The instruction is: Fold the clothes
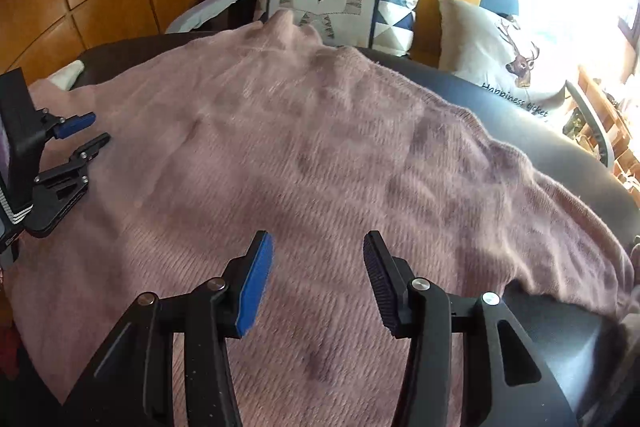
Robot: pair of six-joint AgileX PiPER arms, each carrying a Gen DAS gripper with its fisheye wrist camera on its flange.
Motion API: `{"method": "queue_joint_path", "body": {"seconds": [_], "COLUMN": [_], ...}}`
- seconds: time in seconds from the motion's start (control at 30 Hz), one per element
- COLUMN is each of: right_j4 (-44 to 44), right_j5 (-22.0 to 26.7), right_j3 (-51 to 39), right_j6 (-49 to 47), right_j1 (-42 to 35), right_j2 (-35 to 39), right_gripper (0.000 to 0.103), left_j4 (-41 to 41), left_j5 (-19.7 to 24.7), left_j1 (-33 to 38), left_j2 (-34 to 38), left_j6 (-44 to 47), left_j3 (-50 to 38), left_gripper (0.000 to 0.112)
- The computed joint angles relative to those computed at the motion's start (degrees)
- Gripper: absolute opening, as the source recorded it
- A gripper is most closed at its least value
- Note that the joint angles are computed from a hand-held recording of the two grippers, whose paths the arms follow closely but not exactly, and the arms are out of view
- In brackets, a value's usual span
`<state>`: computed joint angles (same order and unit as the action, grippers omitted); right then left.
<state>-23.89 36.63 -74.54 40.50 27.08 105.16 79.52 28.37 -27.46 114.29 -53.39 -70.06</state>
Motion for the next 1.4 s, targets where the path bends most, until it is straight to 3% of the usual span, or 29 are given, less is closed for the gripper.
{"method": "queue_joint_path", "body": {"seconds": [0.13, 0.23, 0.27, 0.37, 0.5, 0.6, 0.67, 0.83, 0.93, 1.13, 1.3, 1.4], "right_j4": [9.94, 13.19, 13.46, 13.85, 12.79, 13.46, 19.37, 25.98, 24.68, 31.68, 45.13, 52.33], "right_j5": [2.35, 5.47, 6.67, 9.20, 9.81, 8.15, 5.08, -6.65, -3.46, -0.17, -1.82, -3.46], "right_j3": [-10.33, -19.17, -21.82, -27.35, -28.68, -26.64, -22.95, -1.44, 4.52, 12.18, 14.57, 14.43], "right_j6": [-11.19, -15.08, -15.42, -14.87, -11.86, -12.16, -16.53, -18.93, -15.48, -19.28, -28.34, -31.97], "right_j1": [-7.09, -9.60, -10.19, -11.84, -13.30, -13.81, -15.82, -25.48, -36.83, -60.79, -72.18, -74.66], "right_j2": [6.81, 12.64, 14.41, 18.36, 20.08, 18.85, 15.91, -0.50, -6.07, -10.80, -9.39, -7.04], "right_gripper": [0.051, 0.050, 0.050, 0.049, 0.049, 0.050, 0.050, 0.052, 0.052, 0.052, 0.052, 0.052], "left_j4": [-10.75, -19.75, -23.49, -28.21, -27.08, -23.52, -20.29, -12.51, -12.65, -9.09, -7.50, -7.57], "left_j5": [1.76, 2.75, 4.92, 5.06, 3.69, 2.08, 1.89, 2.44, 1.58, 2.19, 2.39, 2.08], "left_j1": [1.85, 3.85, 3.96, 5.04, 5.65, 5.79, 5.46, 4.40, 4.75, 4.34, 4.11, 4.23], "left_j2": [6.61, 10.38, 11.62, 13.90, 15.54, 16.07, 16.16, 16.31, 16.07, 16.91, 16.99, 16.85], "left_j6": [11.48, 18.96, 21.32, 25.50, 23.30, 18.88, 15.82, 8.60, 8.18, 5.30, 3.70, 3.56], "left_j3": [-11.84, -19.72, -22.65, -27.18, -28.80, -28.13, -27.37, -25.53, -25.20, -25.40, -25.04, -24.84], "left_gripper": [0.028, 0.028, 0.028, 0.028, 0.028, 0.028, 0.028, 0.028, 0.028, 0.028, 0.028, 0.028]}}
